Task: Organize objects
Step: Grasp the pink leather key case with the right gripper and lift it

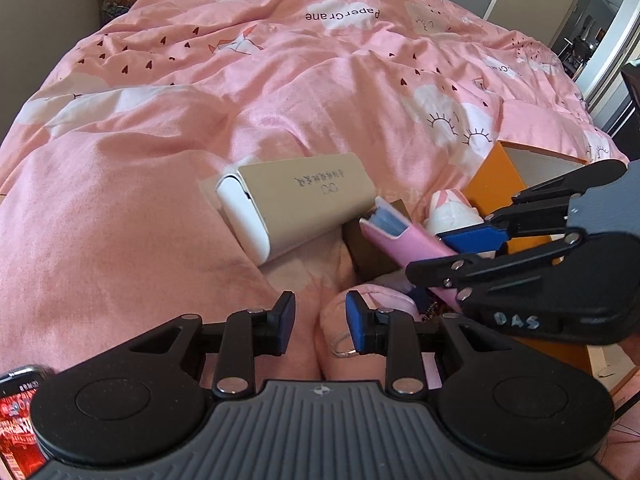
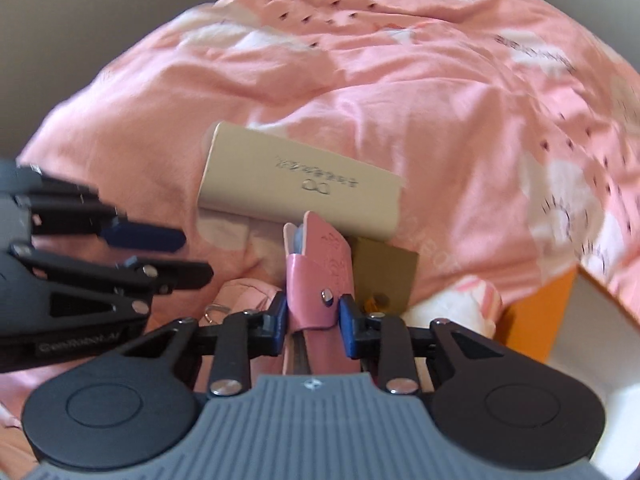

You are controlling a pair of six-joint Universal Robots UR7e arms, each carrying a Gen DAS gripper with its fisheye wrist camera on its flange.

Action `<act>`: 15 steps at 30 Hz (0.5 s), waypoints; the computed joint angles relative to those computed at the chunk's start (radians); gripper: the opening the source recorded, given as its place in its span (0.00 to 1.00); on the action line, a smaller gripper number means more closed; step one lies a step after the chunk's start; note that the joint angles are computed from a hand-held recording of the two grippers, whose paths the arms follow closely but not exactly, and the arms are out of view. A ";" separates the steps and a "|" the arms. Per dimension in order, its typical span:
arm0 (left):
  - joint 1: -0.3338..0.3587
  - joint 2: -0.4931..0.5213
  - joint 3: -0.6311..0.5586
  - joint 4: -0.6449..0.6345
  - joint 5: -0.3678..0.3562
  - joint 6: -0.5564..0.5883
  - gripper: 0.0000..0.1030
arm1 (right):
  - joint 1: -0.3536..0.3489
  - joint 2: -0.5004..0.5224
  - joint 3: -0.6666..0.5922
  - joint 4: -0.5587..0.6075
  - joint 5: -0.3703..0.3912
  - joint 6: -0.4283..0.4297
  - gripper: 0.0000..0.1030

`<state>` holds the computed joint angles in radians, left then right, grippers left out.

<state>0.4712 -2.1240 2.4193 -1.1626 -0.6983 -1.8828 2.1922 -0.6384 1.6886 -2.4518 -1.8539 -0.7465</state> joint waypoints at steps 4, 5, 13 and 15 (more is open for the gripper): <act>0.021 0.057 0.019 -0.141 -0.008 0.083 0.42 | -0.040 -0.070 0.015 0.045 0.040 0.116 0.27; 0.032 0.074 0.026 -0.189 -0.008 0.111 0.47 | -0.049 -0.080 0.018 0.051 0.043 0.139 0.27; 0.136 0.298 0.003 -0.370 -0.020 0.173 0.65 | -0.109 -0.093 0.042 0.059 0.026 0.207 0.28; 0.157 0.348 -0.014 -0.361 -0.029 0.157 0.73 | -0.110 -0.092 0.043 0.055 0.027 0.200 0.29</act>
